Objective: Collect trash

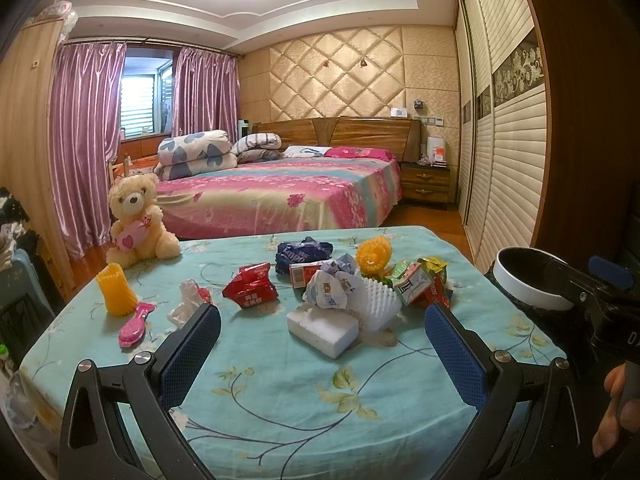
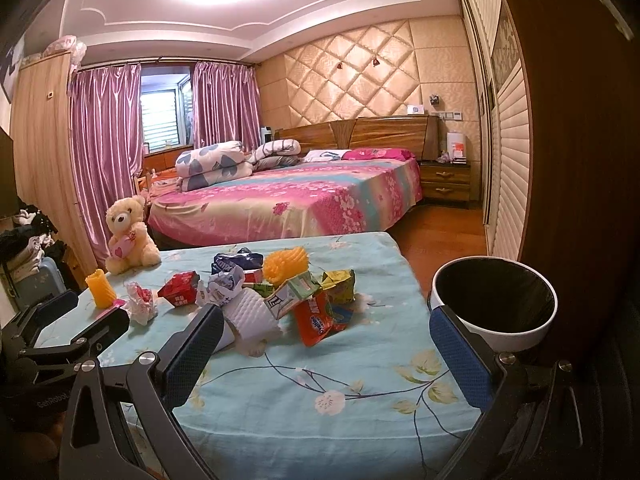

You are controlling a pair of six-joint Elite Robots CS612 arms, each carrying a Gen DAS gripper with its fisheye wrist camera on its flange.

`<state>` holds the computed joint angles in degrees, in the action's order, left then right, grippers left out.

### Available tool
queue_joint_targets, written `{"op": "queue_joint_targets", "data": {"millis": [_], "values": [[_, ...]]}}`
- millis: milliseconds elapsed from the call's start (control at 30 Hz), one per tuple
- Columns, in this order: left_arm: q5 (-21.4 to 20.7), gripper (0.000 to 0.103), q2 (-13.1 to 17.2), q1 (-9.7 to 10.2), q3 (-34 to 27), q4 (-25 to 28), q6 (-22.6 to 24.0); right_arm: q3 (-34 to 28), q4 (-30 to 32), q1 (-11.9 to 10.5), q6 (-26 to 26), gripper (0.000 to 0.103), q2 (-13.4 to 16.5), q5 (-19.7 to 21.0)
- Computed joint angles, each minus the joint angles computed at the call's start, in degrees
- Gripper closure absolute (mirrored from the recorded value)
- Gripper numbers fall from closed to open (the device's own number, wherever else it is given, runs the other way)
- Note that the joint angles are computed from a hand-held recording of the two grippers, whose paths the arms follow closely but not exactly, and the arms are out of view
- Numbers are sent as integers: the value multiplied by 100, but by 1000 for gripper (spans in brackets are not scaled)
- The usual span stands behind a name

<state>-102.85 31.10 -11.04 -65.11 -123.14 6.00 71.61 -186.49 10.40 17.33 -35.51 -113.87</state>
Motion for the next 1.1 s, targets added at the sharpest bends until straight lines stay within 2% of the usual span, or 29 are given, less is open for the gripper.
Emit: {"op": "queue_joint_targets", "data": {"millis": [1100], "values": [[9, 1, -71, -5, 139, 120, -2, -21, 204, -40, 170, 0, -8, 239]]}}
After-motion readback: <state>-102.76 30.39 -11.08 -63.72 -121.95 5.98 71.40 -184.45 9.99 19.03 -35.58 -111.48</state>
